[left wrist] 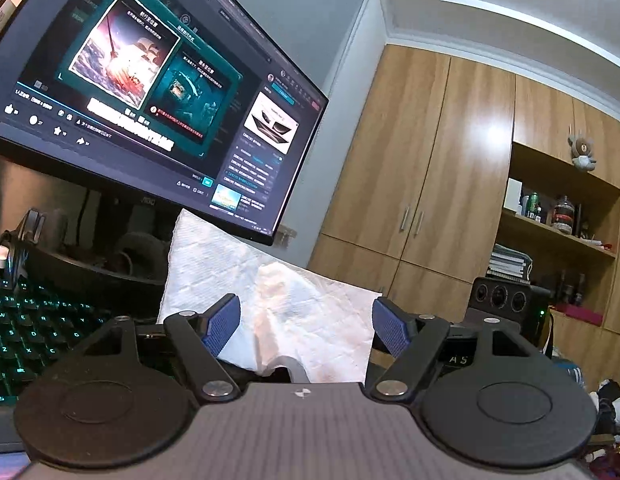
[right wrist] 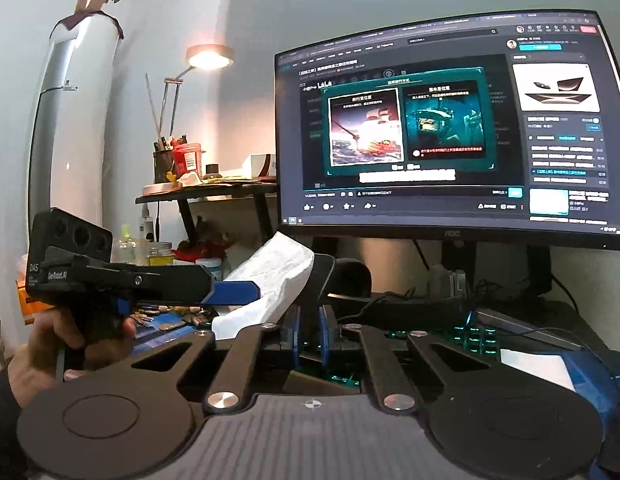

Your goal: Fold towel

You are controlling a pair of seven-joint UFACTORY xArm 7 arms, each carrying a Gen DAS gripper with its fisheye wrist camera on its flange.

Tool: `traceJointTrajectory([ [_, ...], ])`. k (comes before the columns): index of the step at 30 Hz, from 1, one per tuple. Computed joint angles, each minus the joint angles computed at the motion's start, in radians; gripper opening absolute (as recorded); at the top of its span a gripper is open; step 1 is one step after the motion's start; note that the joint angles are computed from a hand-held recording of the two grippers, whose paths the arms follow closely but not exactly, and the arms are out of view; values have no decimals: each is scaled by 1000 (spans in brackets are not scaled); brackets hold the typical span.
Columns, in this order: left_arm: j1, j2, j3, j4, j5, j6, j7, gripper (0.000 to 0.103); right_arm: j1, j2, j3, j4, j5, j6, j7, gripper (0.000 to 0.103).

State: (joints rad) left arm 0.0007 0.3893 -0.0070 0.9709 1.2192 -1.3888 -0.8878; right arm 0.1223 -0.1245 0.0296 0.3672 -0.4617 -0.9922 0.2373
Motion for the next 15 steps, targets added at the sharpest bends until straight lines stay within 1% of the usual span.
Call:
traceJointTrajectory([
  [2, 3, 1, 2, 2, 7, -5, -1, 76, -2, 5, -6, 2, -5, -18, 21, 17],
  [4, 5, 4, 4, 6, 15, -10, -2, 76, -10, 16, -16, 6, -16, -52, 64, 31],
  [5, 6, 6, 5, 9, 19, -13, -2, 76, -15, 26, -21, 9, -18, -75, 94, 34],
  [6, 6, 5, 5, 9, 20, -13, -2, 76, -24, 40, -32, 18, -46, -101, 142, 36],
  [8, 6, 5, 6, 9, 20, -14, -2, 76, -49, 66, -48, 45, -124, -134, 231, 38],
  [10, 3, 0, 6, 3, 18, -8, 7, 76, -66, 81, -46, 66, -176, -137, 276, 39],
  [13, -1, -8, 6, -5, 20, 2, 26, 76, -72, 78, -29, 84, -219, -96, 281, 39],
  [15, -2, -13, 6, -11, 20, 8, 40, 76, -62, 67, -11, 88, -204, -48, 249, 39],
])
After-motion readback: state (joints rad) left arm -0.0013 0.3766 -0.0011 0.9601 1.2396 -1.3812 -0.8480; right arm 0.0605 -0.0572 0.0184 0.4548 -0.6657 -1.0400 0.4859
